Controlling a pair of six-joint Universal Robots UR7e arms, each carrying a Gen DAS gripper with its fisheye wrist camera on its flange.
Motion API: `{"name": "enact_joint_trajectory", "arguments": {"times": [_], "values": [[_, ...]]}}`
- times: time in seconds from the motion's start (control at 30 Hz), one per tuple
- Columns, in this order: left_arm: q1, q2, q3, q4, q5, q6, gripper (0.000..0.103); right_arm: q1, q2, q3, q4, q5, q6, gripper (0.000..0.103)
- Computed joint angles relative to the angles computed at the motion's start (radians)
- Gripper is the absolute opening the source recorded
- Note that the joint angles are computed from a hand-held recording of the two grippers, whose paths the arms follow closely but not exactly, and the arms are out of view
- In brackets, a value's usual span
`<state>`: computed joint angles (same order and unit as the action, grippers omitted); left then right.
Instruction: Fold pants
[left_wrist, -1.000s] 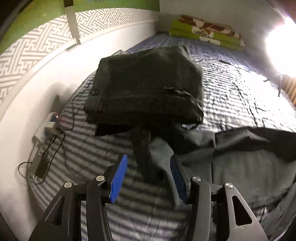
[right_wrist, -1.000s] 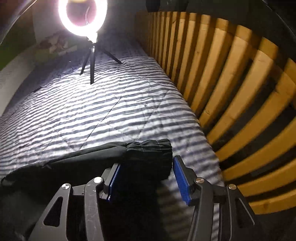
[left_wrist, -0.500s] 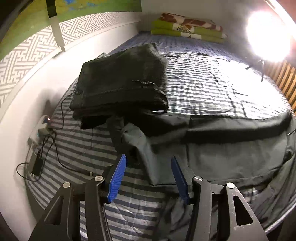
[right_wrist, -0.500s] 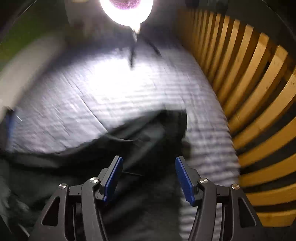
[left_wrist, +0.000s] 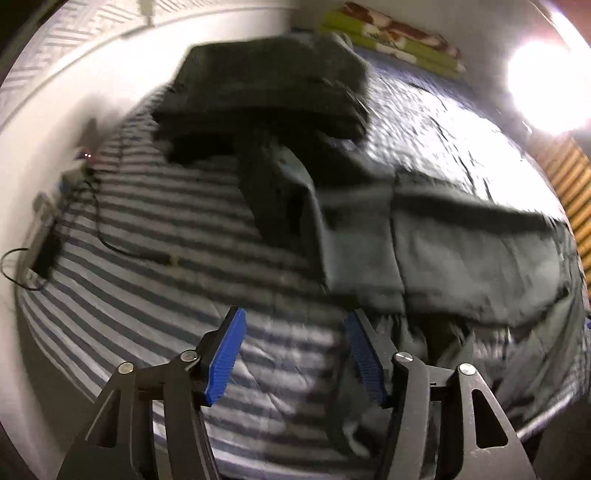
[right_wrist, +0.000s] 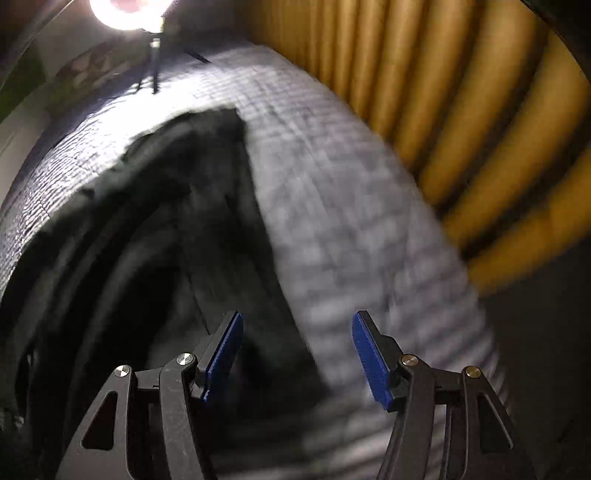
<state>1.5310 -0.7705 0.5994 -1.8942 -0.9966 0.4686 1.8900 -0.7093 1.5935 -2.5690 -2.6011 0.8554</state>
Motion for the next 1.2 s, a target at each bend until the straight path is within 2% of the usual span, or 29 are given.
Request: {"name": "enact_joint_trajectory", "arguments": {"times": [0.07, 0.13, 0.23, 0.27, 0.3, 0.33, 0.37, 0.4, 0.43, 0.47, 0.53, 0.63, 0.7, 0.77, 0.83, 0.87, 0.93, 1.0, 1.03, 1.07, 1.13, 1.2], "values": [[0.005, -0.01, 0.034, 0.01, -0.015, -0.007, 0.072, -0.003, -0.015, 0.068, -0.106, 0.06, 0.012, 0.061], [0.012, 0.017, -0.004, 0.092, -0.05, -0.031, 0.078, 0.002, -0.017, 0.098, -0.172, 0.091, 0.011, 0.061], [0.006, 0.028, 0.041, 0.074, -0.029, -0.016, 0.08, 0.006, 0.001, 0.099, -0.289, 0.149, -0.043, 0.061], [0.007, 0.035, 0.041, 0.093, -0.04, -0.017, 0.076, 0.003, 0.009, 0.095, -0.326, 0.178, -0.064, 0.061], [0.008, 0.035, 0.056, 0.095, -0.045, -0.019, 0.068, 0.003, 0.021, 0.078, -0.329, 0.195, -0.08, 0.061], [0.006, 0.025, 0.097, 0.066, -0.027, -0.016, 0.044, 0.008, 0.038, 0.053, -0.308, 0.186, -0.082, 0.061], [-0.003, 0.006, 0.147, 0.012, 0.005, -0.002, 0.034, 0.012, 0.056, 0.024, -0.273, 0.165, -0.084, 0.06], [-0.003, -0.006, 0.168, 0.0, -0.004, -0.011, 0.023, 0.015, 0.068, 0.004, -0.24, 0.149, -0.08, 0.059], [0.001, -0.009, 0.158, 0.029, -0.034, -0.047, 0.008, 0.017, 0.082, -0.02, -0.209, 0.135, -0.08, 0.043], [0.004, -0.017, 0.152, 0.047, -0.052, -0.085, 0.007, 0.019, 0.091, -0.038, -0.178, 0.131, -0.084, 0.02], [0.006, -0.045, 0.17, 0.019, -0.063, -0.12, 0.004, 0.024, 0.098, -0.046, -0.185, 0.121, -0.091, 0.005], [0.014, -0.101, 0.167, -0.005, -0.111, -0.213, 0.004, 0.054, 0.083, -0.001, -0.286, 0.074, -0.115, 0.002], [0.006, -0.163, 0.218, -0.102, -0.081, -0.242, 0.004, 0.073, 0.064, 0.033, -0.329, 0.036, -0.124, 0.002], [0.0, -0.19, 0.205, -0.157, -0.039, -0.274, 0.004, 0.096, 0.047, 0.063, -0.357, -0.012, -0.113, 0.002], [-0.008, -0.202, 0.207, -0.222, 0.025, -0.266, 0.012, 0.119, 0.031, 0.09, -0.352, -0.096, -0.075, 0.002], [-0.008, -0.189, 0.179, -0.208, 0.055, -0.25, 0.025, 0.126, 0.024, 0.093, -0.303, -0.133, -0.029, 0.002], [0.003, -0.152, 0.095, -0.109, 0.046, -0.242, 0.045, 0.13, 0.001, 0.097, -0.128, -0.163, 0.104, 0.003], [0.005, -0.136, 0.089, -0.136, 0.09, -0.199, 0.046, 0.121, -0.025, 0.103, 0.026, -0.128, 0.216, 0.007], [0.008, -0.131, 0.087, -0.144, 0.101, -0.186, 0.046, 0.117, -0.036, 0.113, 0.04, -0.094, 0.232, 0.012], [0.018, -0.125, 0.068, -0.126, 0.083, -0.202, 0.046, 0.121, -0.046, 0.127, 0.049, -0.081, 0.248, 0.013], [0.035, -0.108, 0.019, -0.079, 0.039, -0.229, 0.048, 0.142, -0.055, 0.123, 0.157, -0.116, 0.344, 0.015], [0.044, -0.109, 0.024, -0.091, 0.045, -0.228, 0.05, 0.166, -0.055, 0.112, 0.223, -0.154, 0.385, 0.016]]}}
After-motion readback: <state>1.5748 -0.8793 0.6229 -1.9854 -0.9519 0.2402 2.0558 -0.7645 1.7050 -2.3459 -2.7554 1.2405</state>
